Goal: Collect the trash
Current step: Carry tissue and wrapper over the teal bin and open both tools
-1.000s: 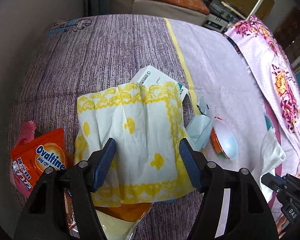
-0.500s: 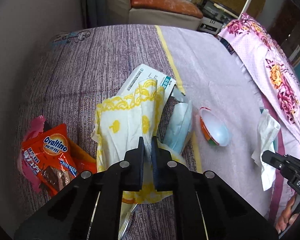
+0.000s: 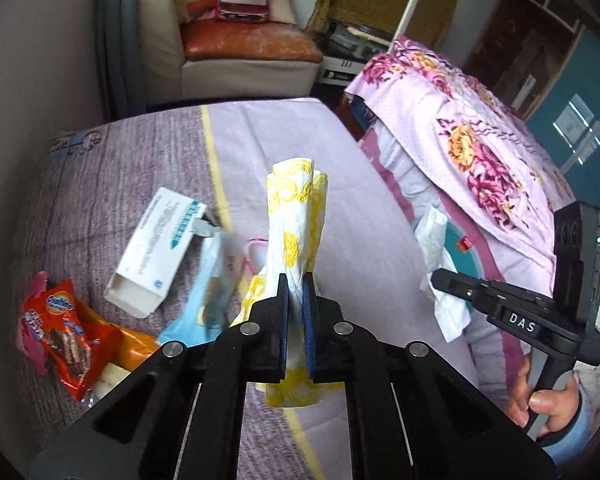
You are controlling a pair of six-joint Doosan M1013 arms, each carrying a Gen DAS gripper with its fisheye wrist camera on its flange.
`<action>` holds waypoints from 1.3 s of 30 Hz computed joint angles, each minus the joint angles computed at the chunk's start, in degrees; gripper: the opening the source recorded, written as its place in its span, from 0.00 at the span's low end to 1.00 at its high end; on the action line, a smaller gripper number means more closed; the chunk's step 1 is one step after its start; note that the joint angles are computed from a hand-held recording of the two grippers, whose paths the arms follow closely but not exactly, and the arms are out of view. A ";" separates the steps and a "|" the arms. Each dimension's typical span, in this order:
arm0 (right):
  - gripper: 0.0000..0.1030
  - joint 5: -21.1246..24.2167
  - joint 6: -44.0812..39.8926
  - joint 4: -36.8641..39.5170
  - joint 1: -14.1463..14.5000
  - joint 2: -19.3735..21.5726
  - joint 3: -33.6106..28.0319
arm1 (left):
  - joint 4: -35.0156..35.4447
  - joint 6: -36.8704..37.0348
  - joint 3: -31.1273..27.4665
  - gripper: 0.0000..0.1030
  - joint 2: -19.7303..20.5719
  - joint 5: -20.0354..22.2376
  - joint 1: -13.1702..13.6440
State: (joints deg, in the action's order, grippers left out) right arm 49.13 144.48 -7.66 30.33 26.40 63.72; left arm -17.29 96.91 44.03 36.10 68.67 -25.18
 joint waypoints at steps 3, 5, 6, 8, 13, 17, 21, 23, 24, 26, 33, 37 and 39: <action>0.06 -0.85 4.00 -3.03 -0.38 -2.18 2.96 | -1.80 1.85 -1.39 0.07 1.14 1.46 -1.46; 0.05 -1.13 7.05 -5.55 -0.67 -3.84 5.21 | -3.15 2.69 -2.33 0.07 1.94 2.38 -2.39; 0.05 -1.23 8.48 -6.69 -0.78 -4.58 6.24 | -3.85 2.97 -3.29 0.07 2.59 3.15 -2.88; 0.05 -1.44 11.80 -9.03 -1.15 -6.29 8.69 | -4.77 3.67 -4.89 0.07 3.59 4.46 -3.92; 0.06 -2.12 18.97 -12.90 -2.40 -10.08 14.42 | -5.20 5.55 -9.18 0.07 6.29 7.24 -6.92; 0.06 -2.80 23.45 -14.59 -3.57 -12.88 18.80 | -4.93 5.65 -13.42 0.07 8.97 9.93 -9.21; 0.06 -3.49 26.36 -15.55 -4.47 -14.93 22.19 | -4.40 5.45 -17.61 0.07 11.54 12.22 -11.00; 0.06 -3.86 27.24 -15.80 -4.95 -15.73 23.60 | -3.99 5.26 -19.72 0.07 12.83 13.29 -11.70; 0.06 -4.02 27.66 -15.90 -5.18 -16.10 24.24 | -3.87 5.01 -20.85 0.07 13.57 13.94 -12.04; 0.06 -4.34 28.44 -16.02 -5.57 -16.79 25.44 | -3.52 4.39 -23.28 0.07 15.08 15.44 -12.59; 0.06 -4.98 29.65 -15.90 -6.76 -18.09 27.94 | -2.39 3.00 -30.26 0.07 19.51 19.82 -13.78; 0.06 -4.83 29.88 -15.70 -7.15 -18.36 28.50 | -2.44 2.44 -34.97 0.07 22.17 22.24 -14.15; 0.06 -4.64 29.78 -15.43 -7.29 -18.27 28.49 | -2.58 2.44 -35.59 0.07 22.59 22.65 -14.13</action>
